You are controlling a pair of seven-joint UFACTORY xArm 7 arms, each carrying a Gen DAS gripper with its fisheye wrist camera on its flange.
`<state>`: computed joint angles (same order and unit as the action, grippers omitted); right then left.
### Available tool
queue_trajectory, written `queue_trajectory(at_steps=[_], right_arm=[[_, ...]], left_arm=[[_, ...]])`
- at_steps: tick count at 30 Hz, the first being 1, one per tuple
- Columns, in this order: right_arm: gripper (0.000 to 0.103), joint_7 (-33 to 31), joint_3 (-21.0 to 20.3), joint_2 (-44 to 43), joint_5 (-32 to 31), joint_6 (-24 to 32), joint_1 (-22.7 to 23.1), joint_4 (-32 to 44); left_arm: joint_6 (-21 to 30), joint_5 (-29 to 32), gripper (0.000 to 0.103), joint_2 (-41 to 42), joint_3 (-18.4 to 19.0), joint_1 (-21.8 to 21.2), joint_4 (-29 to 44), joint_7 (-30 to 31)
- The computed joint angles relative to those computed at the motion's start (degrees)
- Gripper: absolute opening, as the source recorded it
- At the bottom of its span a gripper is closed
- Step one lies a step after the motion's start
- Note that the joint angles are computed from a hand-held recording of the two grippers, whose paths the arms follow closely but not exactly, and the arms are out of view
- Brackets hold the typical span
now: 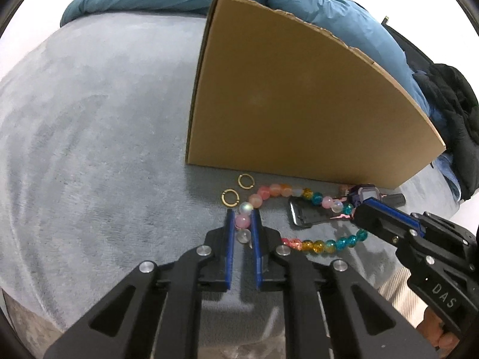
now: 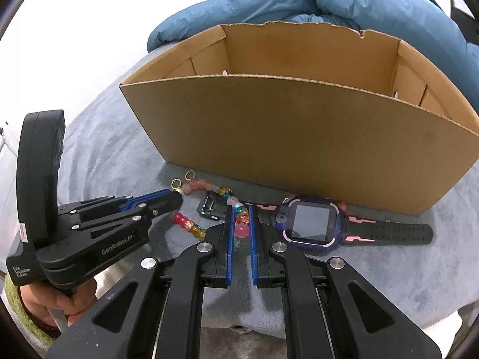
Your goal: Organize jewelry
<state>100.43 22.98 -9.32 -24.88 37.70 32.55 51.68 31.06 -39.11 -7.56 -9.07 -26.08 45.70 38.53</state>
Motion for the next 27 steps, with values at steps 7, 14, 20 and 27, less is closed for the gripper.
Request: queue_trajectory(at_steps=[7, 14, 20, 27], right_arm=[[0.007, 0.1, 0.8, -2.5, -1.6, 2.2, -0.4, 0.7], [0.007, -2.7, 1.7, -8.5, -2.6, 3.7, -2.8, 2.0], [0.007, -11.4, -0.7, -12.1, -3.0, 0.7, -8.1, 3.2], [0.007, -34.1, -13.9, -6.0, 17.0, -9.8, -8.0, 0.8]], left_arm=[[-0.3, -2.8, 0.009, -7.3, 1.7, -1.5, -3.9, 3.9], [4.1, -7.5, 0.009, -15.1, 6.1, -3.9, -2.1, 7.9], [7.1, -12.2, 0.009, -10.4, 6.7, -5.0, 10.1, 12.0], [10.6, 5.8, 0.009, 12.5, 0.2, -2.4, 33.6, -3.2]])
